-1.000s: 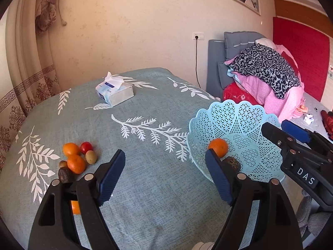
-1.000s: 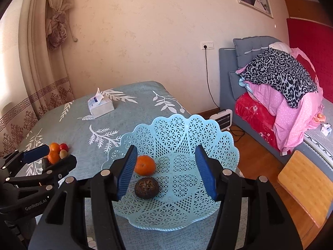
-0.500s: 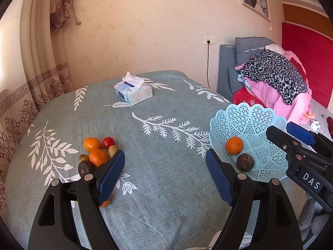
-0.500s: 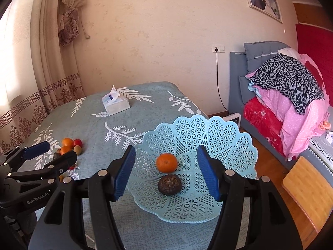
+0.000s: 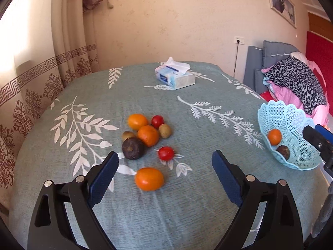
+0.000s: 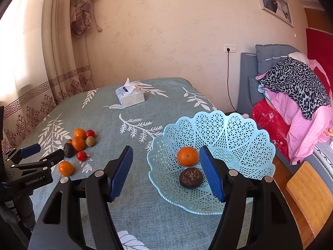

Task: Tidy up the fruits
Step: 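Withdraw both open tools from the basket back toward the fruit cluster, then grasp a second orange with the left tool while the right tool grasps a red tomato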

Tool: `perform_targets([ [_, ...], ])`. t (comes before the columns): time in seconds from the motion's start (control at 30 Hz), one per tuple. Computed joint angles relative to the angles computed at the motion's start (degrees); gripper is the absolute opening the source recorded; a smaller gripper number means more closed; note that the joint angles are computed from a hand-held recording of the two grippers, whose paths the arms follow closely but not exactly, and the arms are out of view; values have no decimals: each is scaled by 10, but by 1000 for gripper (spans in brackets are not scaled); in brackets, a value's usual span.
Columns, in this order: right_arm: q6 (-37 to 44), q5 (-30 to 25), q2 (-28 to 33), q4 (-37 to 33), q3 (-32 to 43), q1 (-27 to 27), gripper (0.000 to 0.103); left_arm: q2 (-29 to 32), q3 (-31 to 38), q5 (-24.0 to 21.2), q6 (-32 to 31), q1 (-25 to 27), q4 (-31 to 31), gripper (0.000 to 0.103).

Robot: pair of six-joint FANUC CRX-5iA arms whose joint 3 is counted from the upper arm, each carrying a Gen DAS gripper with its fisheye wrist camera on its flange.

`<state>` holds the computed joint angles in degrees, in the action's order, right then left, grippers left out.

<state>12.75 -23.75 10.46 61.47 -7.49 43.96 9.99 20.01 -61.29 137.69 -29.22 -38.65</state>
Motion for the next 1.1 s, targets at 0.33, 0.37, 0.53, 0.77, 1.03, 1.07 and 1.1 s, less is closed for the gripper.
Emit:
perform_targets([
  [0.33,70,-7,13,-59,19,17,68,-6,-36,-8,1,40,28,90],
  [0.37,75,-8,14,-64,20,18,68,-3,-37,-5,-7,45,38,90],
  [0.53,104,-10,20,-93,28,22,68,15,-42,12,-49,80,113,81],
  [0.77,152,-17,31,-137,43,29,68,19,-58,41,-76,110,181,73],
  [1.03,200,-31,45,-179,65,38,68,1,-84,79,-98,109,195,43],
  [1.07,205,-31,47,-183,68,39,68,-1,-87,83,-98,110,197,43],
  [1.1,213,-33,49,-189,72,41,68,-6,-93,87,-97,112,201,43],
])
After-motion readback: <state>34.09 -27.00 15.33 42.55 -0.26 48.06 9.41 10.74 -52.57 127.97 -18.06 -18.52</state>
